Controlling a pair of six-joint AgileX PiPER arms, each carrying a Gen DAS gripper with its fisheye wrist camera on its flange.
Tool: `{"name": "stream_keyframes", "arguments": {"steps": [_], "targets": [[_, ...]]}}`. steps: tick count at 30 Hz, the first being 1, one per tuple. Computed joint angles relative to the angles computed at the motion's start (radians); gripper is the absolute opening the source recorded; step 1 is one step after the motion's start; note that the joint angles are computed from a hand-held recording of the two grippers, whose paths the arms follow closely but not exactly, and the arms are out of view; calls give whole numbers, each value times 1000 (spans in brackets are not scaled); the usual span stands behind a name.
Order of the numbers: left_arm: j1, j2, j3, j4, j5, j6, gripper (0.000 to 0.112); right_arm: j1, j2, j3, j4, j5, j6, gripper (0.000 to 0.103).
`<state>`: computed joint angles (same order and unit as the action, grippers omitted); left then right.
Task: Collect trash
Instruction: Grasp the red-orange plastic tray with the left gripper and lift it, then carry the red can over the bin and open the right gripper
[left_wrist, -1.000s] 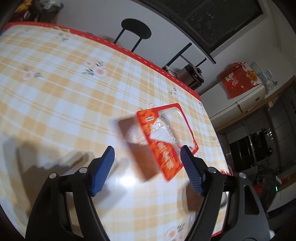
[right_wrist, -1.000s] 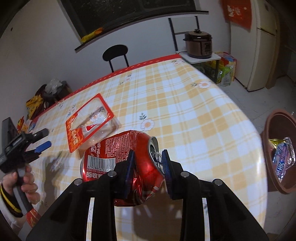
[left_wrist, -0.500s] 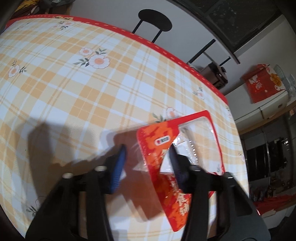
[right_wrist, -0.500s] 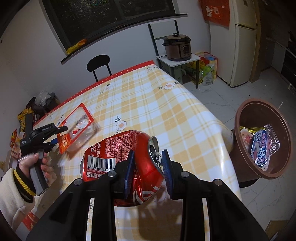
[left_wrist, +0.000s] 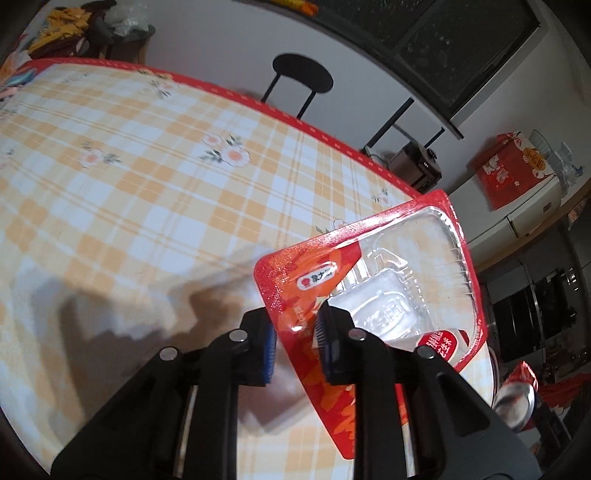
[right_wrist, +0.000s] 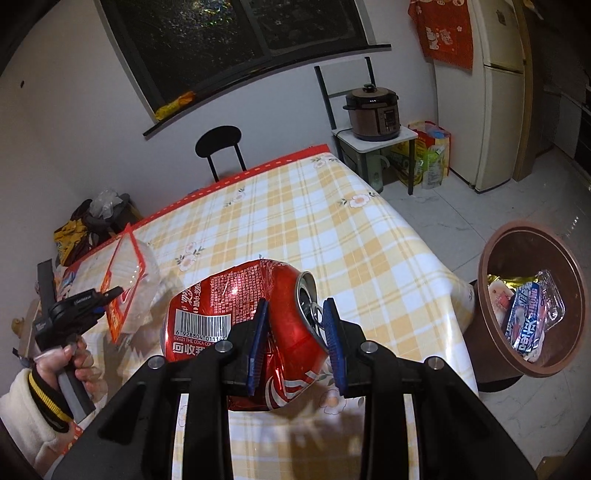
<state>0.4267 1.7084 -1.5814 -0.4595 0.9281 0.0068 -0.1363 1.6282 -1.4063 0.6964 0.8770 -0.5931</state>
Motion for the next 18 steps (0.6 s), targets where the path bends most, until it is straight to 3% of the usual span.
{"name": "stream_keyframes", "arguments": {"steps": [10,18], "targets": [[23,-294,168,79,14,-108,22,-127,47,-90,103,135,-114,30],[-101,-416,151,248,35,-355,22,-279,129,-220,186,279,-196,30]]}}
